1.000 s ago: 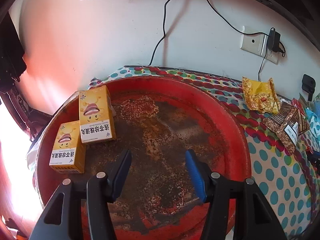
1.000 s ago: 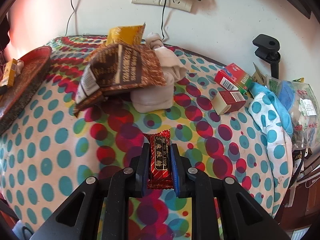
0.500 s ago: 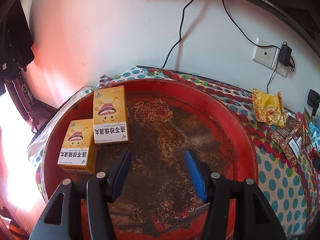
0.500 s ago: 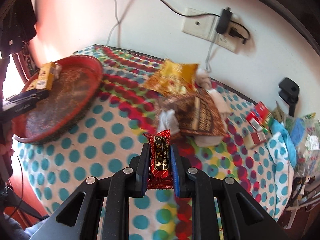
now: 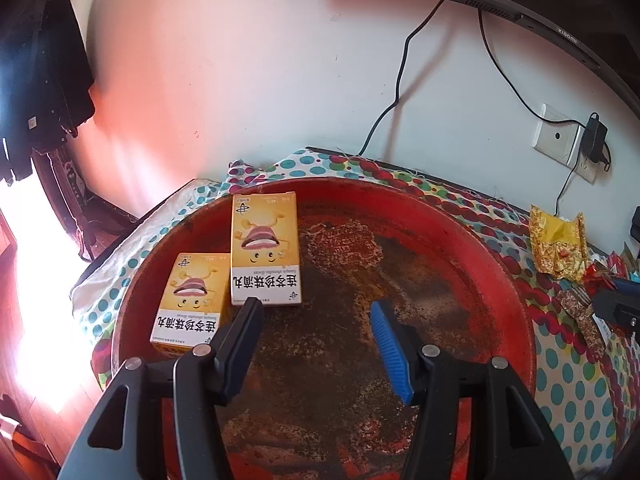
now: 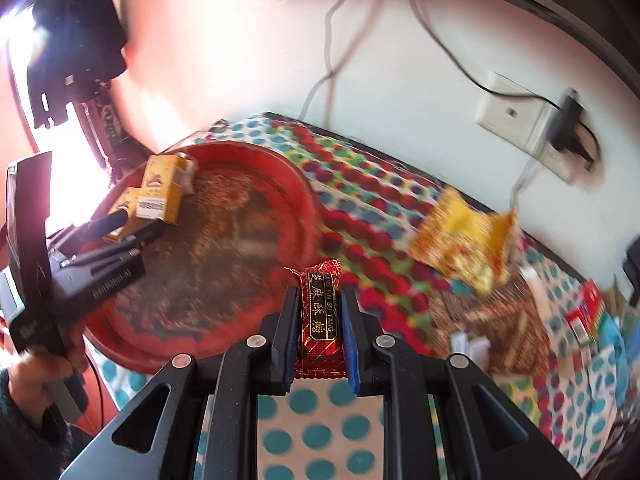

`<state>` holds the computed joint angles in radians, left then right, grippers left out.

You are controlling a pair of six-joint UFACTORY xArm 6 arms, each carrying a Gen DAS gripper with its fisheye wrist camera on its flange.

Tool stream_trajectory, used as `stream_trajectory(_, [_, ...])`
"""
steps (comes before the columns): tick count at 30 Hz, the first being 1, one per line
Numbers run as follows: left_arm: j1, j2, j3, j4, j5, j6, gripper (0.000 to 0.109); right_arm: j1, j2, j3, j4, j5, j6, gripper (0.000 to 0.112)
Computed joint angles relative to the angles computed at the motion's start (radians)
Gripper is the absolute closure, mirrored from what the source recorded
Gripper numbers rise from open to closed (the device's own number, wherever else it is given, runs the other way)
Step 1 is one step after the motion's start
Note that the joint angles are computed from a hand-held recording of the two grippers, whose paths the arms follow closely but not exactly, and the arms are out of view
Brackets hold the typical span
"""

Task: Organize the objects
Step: 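Carry the red candy into the red tray with the right tool, then release the red candy in the tray and withdraw the right tool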

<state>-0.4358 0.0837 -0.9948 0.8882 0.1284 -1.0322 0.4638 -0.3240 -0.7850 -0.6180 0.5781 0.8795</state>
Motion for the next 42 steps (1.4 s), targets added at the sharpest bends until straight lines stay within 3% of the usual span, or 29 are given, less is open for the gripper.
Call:
stream_trajectory(5, [0.018,0.006,0.006,-0.088,-0.011,0.049,0.051,0.007,0.179,-0.164,0.043,-0.056,-0.081,0.093])
stream_trajectory(8, [0.027,0.005,0.003,-0.071,-0.008,0.028,0.051,0.004,0.266,-0.248,0.095,-0.074,-0.144,0.094])
stream_trajectory(11, [0.036,0.008,-0.01,-0.011,0.006,-0.028,0.051,0.003,0.346,-0.331,0.127,-0.071,-0.192,0.094])
stream_trajectory(17, [0.04,0.015,-0.013,-0.047,0.009,-0.002,0.051,-0.01,0.494,-0.491,0.21,-0.052,-0.296,0.093])
stream_trajectory(24, [0.066,0.01,-0.013,-0.004,0.014,-0.103,0.051,-0.015,0.64,-0.651,0.276,-0.015,-0.386,0.093])
stream_trajectory(29, [0.096,-0.006,-0.006,0.075,0.006,-0.241,0.051,-0.02,0.723,-0.741,0.319,0.004,-0.436,0.093])
stream_trajectory(35, [0.088,0.009,0.0,-0.066,-0.002,-0.128,0.051,-0.029,0.784,-0.802,0.35,0.016,-0.462,0.093])
stream_trajectory(40, [0.08,0.016,-0.006,-0.073,0.005,-0.109,0.051,-0.033,0.795,-0.795,0.348,0.004,-0.455,0.092])
stream_trajectory(42, [0.079,0.014,-0.006,-0.063,0.009,-0.115,0.051,-0.033,0.788,-0.783,0.352,0.001,-0.462,0.082])
